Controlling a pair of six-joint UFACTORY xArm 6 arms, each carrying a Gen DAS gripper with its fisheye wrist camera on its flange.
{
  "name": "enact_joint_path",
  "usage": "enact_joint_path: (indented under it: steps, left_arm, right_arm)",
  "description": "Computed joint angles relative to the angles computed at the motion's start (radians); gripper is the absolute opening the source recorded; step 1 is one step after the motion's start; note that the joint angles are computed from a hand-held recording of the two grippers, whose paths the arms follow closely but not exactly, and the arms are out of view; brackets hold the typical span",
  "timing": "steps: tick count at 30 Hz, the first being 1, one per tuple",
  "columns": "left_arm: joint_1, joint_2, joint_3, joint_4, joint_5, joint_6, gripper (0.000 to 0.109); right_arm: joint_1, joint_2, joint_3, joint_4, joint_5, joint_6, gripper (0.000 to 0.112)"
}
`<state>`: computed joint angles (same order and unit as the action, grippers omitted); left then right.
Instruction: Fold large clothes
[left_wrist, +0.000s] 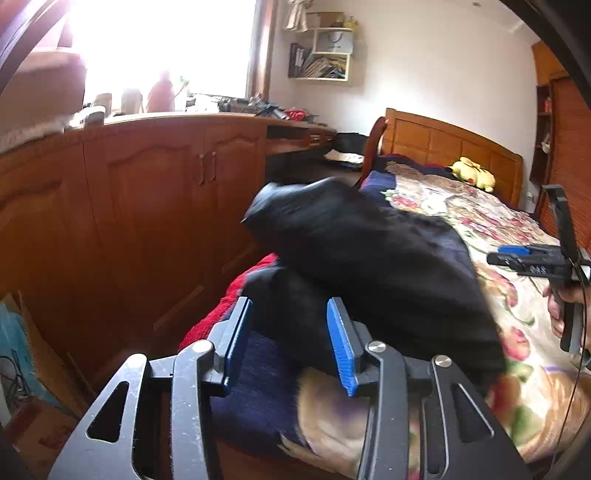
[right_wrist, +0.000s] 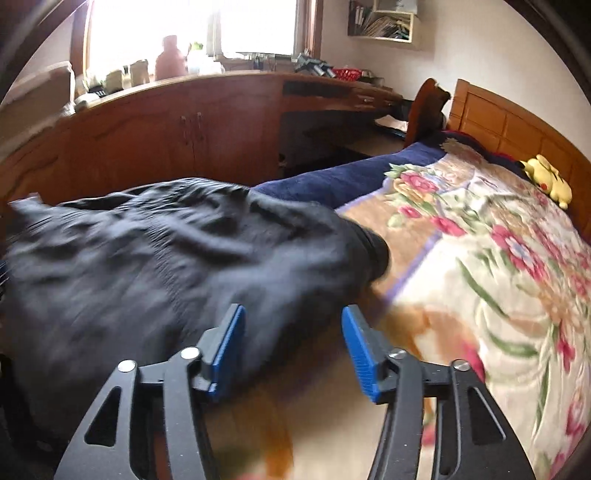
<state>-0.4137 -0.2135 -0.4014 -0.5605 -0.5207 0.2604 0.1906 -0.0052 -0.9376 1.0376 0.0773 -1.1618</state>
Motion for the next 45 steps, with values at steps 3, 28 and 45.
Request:
enact_joint_path:
  steps: [3,28,45]
  left_arm:
    - [-0.12,-0.056,0.005,-0.197,-0.021,0.164,0.076]
    - [-0.708,0.42,-0.725,-0.757,-0.032,0.763,0.102]
    - [-0.837,0.793,-1.307,-1.107,0.005,1.123,0.102]
  right_arm:
    - [-0.015,-0.142,0.128,0.129,0.012,-0.131,0.069]
    - [-0.482,-1.133,0.838,-0.132,0.167,0.157,0.082]
    - [-0.616,-1.174,0.861,0.264,0.038,-0.204,0.082]
